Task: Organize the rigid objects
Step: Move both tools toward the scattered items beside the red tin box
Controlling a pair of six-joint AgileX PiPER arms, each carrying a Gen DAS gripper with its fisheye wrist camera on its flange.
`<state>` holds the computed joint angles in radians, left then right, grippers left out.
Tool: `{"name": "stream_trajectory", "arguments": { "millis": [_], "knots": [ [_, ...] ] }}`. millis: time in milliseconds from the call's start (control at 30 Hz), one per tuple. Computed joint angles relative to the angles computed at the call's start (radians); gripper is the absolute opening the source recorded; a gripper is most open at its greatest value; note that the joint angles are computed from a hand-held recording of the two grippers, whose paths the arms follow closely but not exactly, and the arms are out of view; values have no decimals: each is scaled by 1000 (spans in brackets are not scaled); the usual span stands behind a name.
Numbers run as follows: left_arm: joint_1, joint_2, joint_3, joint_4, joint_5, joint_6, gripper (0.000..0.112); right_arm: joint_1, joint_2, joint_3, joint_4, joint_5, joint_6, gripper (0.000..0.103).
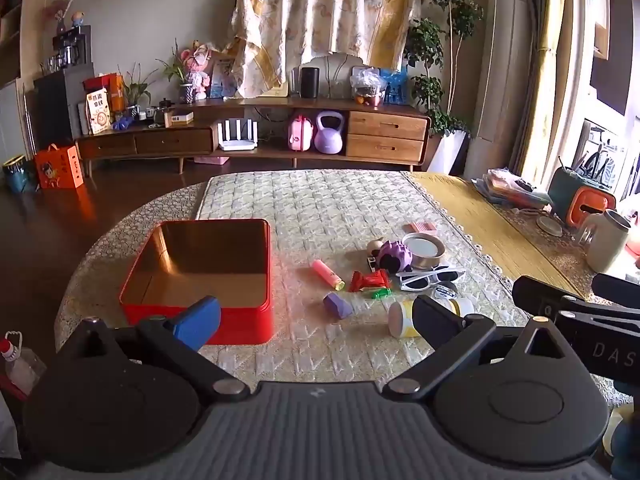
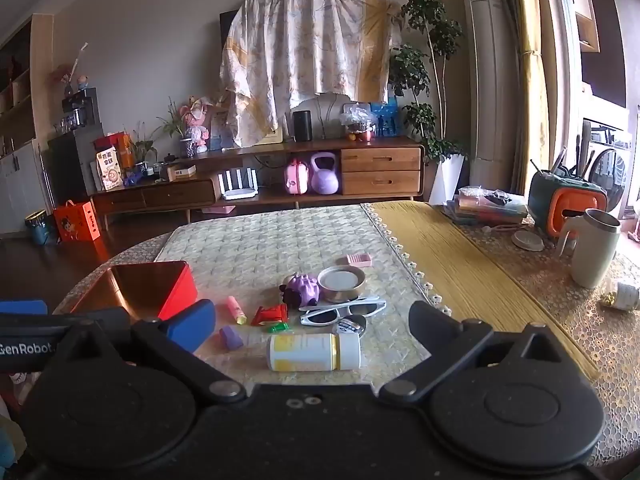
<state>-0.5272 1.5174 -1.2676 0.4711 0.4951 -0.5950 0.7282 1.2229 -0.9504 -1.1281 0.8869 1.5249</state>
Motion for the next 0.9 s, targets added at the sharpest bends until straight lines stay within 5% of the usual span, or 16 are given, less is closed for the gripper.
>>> {"name": "stream_trajectory", "arguments": {
  "millis": [233, 367, 900],
  "knots": [
    [-24, 22, -17, 38, 3, -44, 103, -3, 7, -14, 25, 2, -19, 103],
    [6, -27, 57, 40, -77, -60, 103, -5, 0, -7, 11, 0, -11, 103],
    [30, -5, 24, -94, -57, 45, 103, -10, -5, 1, 14, -7, -4, 103]
  ]
}}
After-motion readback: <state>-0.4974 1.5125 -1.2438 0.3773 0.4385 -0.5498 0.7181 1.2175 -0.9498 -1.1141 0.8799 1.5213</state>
